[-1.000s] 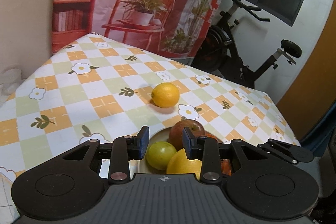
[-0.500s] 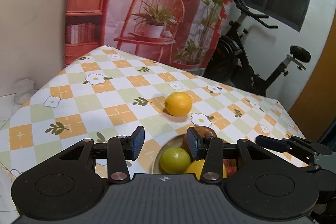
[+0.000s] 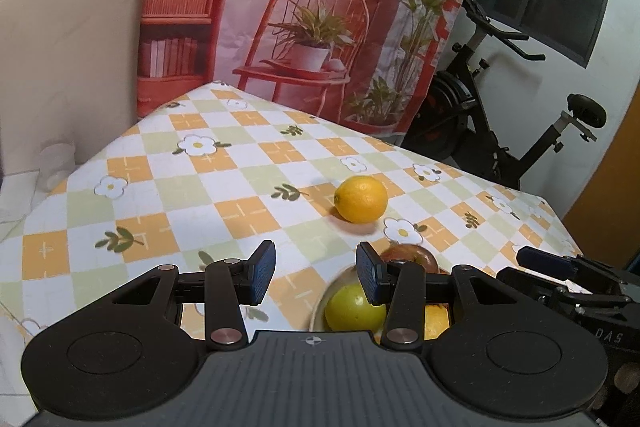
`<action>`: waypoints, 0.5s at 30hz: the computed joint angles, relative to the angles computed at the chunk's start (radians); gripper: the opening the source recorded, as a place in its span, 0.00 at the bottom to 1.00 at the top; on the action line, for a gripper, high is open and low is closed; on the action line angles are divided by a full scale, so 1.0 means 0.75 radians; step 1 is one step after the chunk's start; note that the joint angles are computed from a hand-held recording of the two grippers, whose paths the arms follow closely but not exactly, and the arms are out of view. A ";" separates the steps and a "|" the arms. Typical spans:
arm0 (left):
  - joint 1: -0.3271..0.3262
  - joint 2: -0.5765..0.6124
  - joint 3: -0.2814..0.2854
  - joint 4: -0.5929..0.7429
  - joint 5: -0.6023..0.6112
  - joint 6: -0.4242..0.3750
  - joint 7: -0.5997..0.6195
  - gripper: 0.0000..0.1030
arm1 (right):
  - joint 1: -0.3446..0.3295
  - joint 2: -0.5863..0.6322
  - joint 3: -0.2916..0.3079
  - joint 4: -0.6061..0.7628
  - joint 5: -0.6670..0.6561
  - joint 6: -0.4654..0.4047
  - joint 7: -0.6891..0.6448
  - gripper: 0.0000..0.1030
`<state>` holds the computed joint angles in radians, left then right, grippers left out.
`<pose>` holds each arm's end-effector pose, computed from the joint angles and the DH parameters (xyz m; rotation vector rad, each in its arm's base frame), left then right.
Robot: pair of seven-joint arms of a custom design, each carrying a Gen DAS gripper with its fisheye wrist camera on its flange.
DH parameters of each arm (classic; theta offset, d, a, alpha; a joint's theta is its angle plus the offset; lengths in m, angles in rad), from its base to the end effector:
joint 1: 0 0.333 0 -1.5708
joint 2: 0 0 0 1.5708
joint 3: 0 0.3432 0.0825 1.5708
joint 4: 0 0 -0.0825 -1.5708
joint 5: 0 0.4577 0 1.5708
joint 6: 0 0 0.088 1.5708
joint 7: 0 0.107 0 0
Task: Organize fruits
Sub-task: 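Open both grippers to release the lemons and withdraw from the plate, then grasp a yellow lemon on the table with the right gripper while the left grasps another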
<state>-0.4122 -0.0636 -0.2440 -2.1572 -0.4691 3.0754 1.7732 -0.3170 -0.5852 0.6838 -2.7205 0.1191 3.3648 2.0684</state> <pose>0.5215 -0.3589 0.5292 -1.3869 2.1248 -1.2991 0.4304 0.1665 0.4810 -1.3752 1.5597 -0.8094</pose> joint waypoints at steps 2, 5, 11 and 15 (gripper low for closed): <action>0.012 0.014 -0.005 0.016 0.037 0.009 -0.035 0.46 | -0.018 0.017 0.001 0.013 -0.004 0.006 -0.011 0.59; 0.041 0.040 -0.018 0.048 0.142 0.024 -0.131 0.46 | -0.051 0.051 0.004 0.040 -0.009 0.020 -0.047 0.59; 0.083 0.099 -0.035 0.137 0.350 0.042 -0.300 0.46 | -0.145 0.142 0.044 0.120 0.031 0.072 -0.169 0.59; 0.102 0.151 -0.061 0.225 0.322 0.016 -0.279 0.46 | -0.211 0.223 0.073 0.197 0.073 0.099 -0.269 0.59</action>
<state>-0.3354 0.0498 -0.2896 -1.9886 -0.2278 3.0876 1.5638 -0.4750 -0.4181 0.7387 -2.5729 0.1738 3.4391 1.8670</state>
